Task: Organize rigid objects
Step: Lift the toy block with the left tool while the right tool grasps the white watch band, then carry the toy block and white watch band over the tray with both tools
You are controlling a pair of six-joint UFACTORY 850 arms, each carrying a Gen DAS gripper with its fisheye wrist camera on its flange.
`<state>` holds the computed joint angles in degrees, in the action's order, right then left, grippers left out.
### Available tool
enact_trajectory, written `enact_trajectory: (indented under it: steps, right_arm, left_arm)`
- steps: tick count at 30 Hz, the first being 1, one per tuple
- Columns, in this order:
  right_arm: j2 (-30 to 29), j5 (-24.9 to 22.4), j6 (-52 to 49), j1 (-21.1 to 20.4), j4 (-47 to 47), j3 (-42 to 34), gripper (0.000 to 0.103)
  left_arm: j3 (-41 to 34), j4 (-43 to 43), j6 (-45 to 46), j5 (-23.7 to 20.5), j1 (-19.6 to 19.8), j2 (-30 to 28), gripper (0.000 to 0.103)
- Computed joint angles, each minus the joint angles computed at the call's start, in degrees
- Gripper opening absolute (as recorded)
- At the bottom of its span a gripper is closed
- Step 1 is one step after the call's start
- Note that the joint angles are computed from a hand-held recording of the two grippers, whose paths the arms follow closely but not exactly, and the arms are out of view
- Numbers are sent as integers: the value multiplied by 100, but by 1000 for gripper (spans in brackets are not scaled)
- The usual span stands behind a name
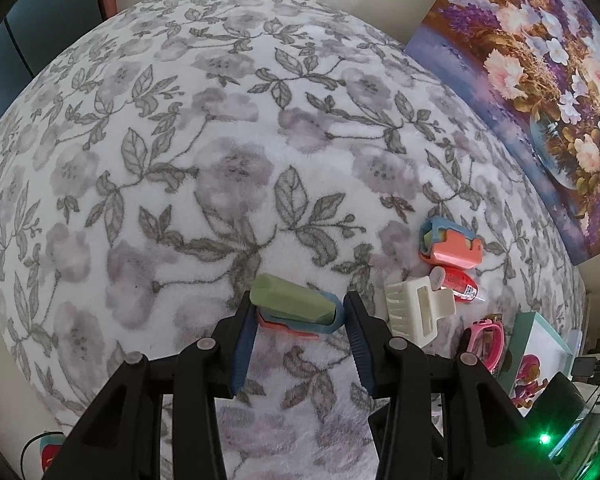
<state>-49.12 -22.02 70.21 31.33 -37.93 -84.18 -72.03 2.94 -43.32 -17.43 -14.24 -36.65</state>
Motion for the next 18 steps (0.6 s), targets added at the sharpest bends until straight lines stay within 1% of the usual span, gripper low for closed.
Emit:
enact_trajectory:
  steps: [3,5,7,8,11,14,15,18]
  right_arm:
    - [4,-27,34,14,-74,15,74]
    - [21,-37,50,11,-70,32,71]
    - [68,-29,108,0,-104,79,59]
    - [90,-4,102,-10,-94,107,58]
    - [166,139,-12,-66,28,211,58]
    - [176,221,-153,-110,193,226,58]
    - [180,229,-148,-108,208,230,58]
    - [171,235,-159,-108,215,224,58]
  left_arm:
    - [-14,2,20,-14,-13,-16,45]
    - [-37,-51,87,-31,-13,-48,45]
    - [-82,-57,92,-43,-15,-109,45]
    - [-114,-41,88,-62,-17,-146,45]
    - [-265,-145,220,-110,-14,-336,44]
    - [-378,-594,631,-150,46,-540,44]
    - [-398,-658,681,-169,61,-580,42]
    - [-425,-310,387,-159,61,-620,41]
